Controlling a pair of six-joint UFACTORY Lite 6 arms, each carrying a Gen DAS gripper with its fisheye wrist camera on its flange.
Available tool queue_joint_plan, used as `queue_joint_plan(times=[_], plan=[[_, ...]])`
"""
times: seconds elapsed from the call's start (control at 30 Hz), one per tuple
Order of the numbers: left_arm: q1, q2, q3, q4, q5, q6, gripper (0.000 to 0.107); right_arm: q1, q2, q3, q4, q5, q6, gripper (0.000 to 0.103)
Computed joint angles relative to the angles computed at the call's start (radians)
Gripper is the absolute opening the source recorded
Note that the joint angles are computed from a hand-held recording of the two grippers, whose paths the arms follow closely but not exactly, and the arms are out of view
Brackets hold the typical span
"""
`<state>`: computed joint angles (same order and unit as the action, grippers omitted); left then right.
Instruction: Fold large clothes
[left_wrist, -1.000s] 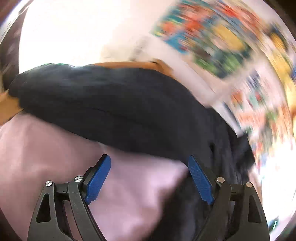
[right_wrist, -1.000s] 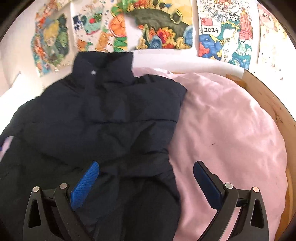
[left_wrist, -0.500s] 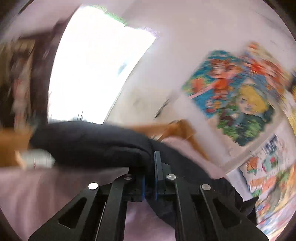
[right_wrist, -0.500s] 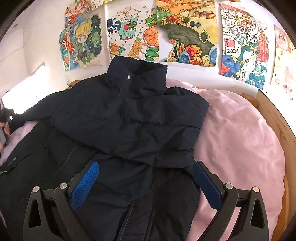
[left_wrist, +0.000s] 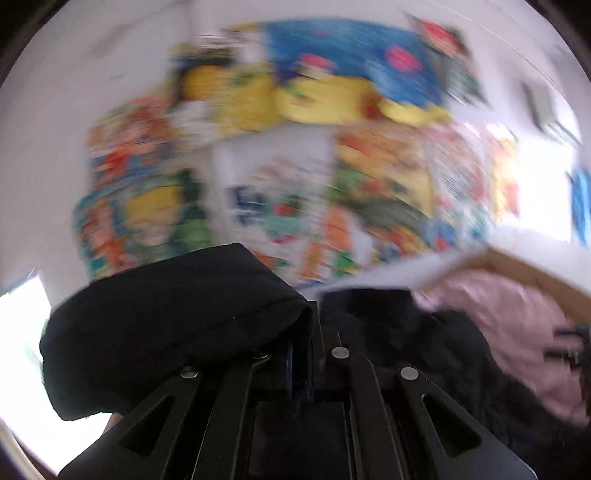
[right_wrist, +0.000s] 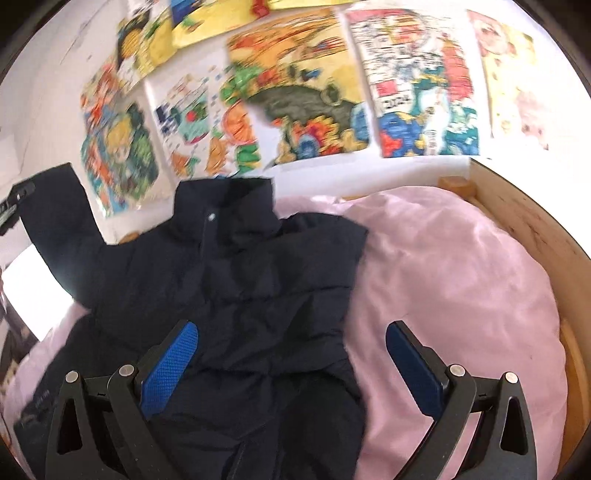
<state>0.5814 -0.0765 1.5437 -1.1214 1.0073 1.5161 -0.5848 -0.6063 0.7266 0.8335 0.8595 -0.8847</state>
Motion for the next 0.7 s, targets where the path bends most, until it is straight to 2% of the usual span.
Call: queue_joint_plan(times=[0.13, 0.23, 0.3, 0.37, 0.47, 0.53, 0.6, 0.7], plan=[[-0.275, -0.104, -0.244, 0.158, -0.143, 0.049, 0.003, -0.106, 0.05, 0.008, 0.039, 0.038, -0.047, 0.103], [-0.463, -0.122, -0.411, 0.324, -0.257, 0.028, 0.004, -0.149, 0.089, 0.005, 0.047, 0.05, -0.065, 0.103], [-0.543, -0.12, -0.506, 0.41, -0.328, -0.001, 0.006, -0.164, 0.115, 0.0, 0.05, 0.047, -0.075, 0.103], [-0.568, -0.067, -0.555, 0.45, -0.336, -0.003, 0.01, -0.161, 0.137, -0.005, 0.047, 0.031, -0.079, 0.103], [-0.502, -0.003, -0.567, 0.417, -0.23, 0.064, 0.03, -0.134, 0.164, -0.016, 0.042, -0.006, -0.086, 0.103], [-0.444, 0.041, -0.534, 0.407, -0.115, 0.074, 0.045, -0.093, 0.185, -0.021, 0.025, -0.04, -0.072, 0.103], [-0.358, 0.079, -0.483, 0.394, 0.019, 0.088, 0.049, -0.032, 0.205, -0.022, 0.001, -0.08, -0.049, 0.103], [-0.221, 0.052, -0.471, 0.384, 0.2, 0.124, 0.052, 0.055, 0.213, -0.026, -0.002, -0.125, -0.043, 0.103]])
